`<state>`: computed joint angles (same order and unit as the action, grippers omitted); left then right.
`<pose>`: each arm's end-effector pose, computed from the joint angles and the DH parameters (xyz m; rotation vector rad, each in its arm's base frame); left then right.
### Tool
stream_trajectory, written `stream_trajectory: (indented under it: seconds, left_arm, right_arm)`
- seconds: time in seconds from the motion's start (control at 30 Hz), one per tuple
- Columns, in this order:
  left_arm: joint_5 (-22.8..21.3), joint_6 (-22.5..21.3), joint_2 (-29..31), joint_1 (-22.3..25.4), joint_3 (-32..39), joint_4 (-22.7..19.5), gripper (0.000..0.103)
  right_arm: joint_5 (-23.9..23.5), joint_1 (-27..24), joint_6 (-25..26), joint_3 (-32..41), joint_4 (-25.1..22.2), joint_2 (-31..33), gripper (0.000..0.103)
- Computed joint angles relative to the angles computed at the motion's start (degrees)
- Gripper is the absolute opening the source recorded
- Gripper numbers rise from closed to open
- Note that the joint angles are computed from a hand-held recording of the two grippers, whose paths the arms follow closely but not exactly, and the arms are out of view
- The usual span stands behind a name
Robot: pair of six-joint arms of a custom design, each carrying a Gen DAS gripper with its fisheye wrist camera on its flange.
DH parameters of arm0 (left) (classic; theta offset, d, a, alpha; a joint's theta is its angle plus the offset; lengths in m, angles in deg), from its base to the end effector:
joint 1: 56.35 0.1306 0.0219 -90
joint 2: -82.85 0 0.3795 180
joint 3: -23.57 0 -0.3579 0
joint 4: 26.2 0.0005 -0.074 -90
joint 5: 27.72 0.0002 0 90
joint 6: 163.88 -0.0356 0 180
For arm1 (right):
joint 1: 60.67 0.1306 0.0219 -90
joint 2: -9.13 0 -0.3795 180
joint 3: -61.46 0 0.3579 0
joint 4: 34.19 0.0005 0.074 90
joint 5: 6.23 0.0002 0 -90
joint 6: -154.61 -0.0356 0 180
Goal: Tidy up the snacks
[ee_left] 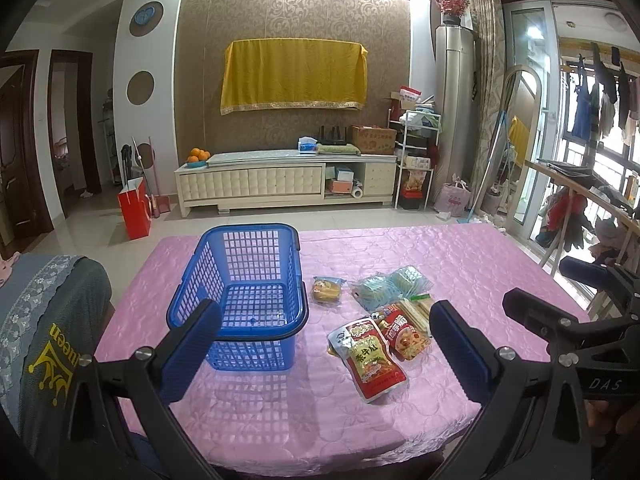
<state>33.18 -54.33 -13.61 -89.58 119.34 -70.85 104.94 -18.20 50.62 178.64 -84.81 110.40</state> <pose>0.3585 -0.2148 0.5270 -0.0459 2.0579 -0.0239 0.3987 0.3468 0.5397 -0.3212 2.1114 0.1767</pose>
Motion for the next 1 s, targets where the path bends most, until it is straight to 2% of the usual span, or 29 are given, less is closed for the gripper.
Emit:
stream_trajectory:
  seconds: [0.57,1.0]
  left_arm:
    - [-0.4,0.37,-0.45,-0.15,-1.32,0.49,0.103]
    - [-0.55,1.61,-0.12,-0.69,-0.79,-0.83,0.103]
  right_arm:
    - [-0.29,-0.03,-0.28,-0.29,0.0,-0.27,0.103]
    - [-0.04,0.03,-0.31,0.51,-1.38,0.02,0.103]
